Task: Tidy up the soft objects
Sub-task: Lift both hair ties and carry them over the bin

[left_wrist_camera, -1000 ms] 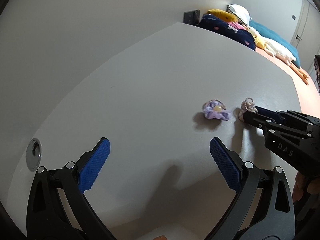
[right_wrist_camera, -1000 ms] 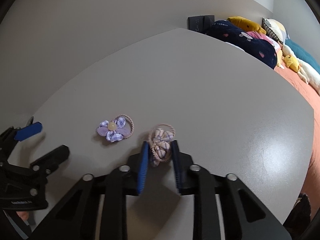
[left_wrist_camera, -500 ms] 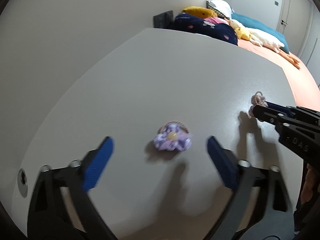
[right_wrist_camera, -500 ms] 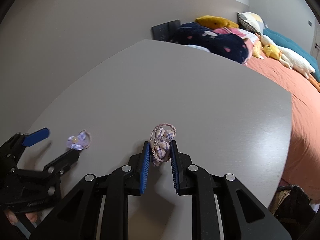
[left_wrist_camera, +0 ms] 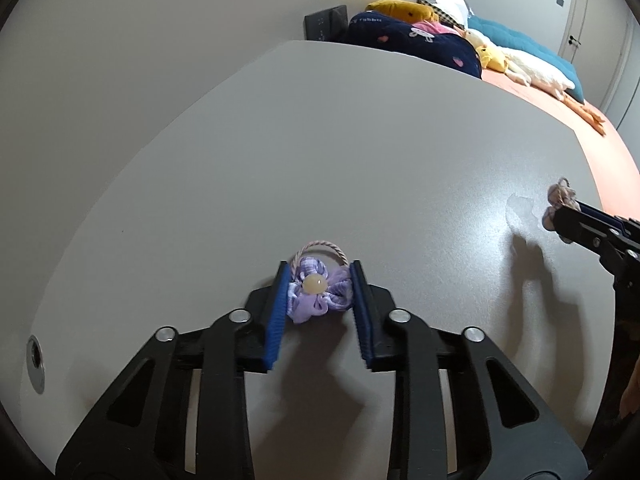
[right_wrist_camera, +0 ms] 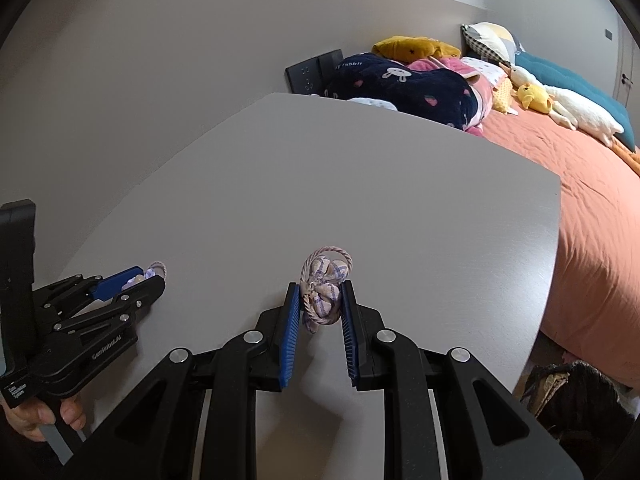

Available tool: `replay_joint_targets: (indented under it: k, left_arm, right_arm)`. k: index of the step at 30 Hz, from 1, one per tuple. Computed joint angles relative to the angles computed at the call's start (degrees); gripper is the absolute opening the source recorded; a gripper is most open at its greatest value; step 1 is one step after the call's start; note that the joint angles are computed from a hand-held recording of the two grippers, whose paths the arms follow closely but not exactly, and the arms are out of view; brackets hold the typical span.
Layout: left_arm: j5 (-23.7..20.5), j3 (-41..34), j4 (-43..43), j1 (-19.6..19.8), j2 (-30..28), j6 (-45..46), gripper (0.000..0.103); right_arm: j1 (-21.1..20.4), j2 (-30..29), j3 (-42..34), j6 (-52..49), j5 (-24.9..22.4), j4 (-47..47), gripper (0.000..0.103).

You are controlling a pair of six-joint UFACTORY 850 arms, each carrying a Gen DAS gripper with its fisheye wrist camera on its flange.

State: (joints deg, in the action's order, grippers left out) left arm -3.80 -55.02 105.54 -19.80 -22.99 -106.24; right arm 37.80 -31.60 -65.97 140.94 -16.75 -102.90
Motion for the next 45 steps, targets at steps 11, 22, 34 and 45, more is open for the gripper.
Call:
replay_joint_targets:
  k: [11,22,34,45]
  left_arm:
    - [-0.3,4.3,13.8,-2.3,5.0,-16.4,0.024]
    - [-0.8,8.7,25.0,-6.6,11.1,-29.1,0.024]
    - [-1.2,11.9,31.2,-11.3,15.0,-36.8,0.024]
    - [-1.6,14.0,30.7,-16.7,17.6,-37.2,0.024]
  right_arm:
    - [1.4,6.1,7.2,5.0,-3.2,-1.7,0.022]
    - [4.1,13.9,15.5,8.4,-8.0,-1.5,0.022]
    - [8.4,21.0,23.6,9.8,-13.6,2.5,0.022]
    - [12.6,26.7,30.1,11.9,-18.7,6.7,0.022]
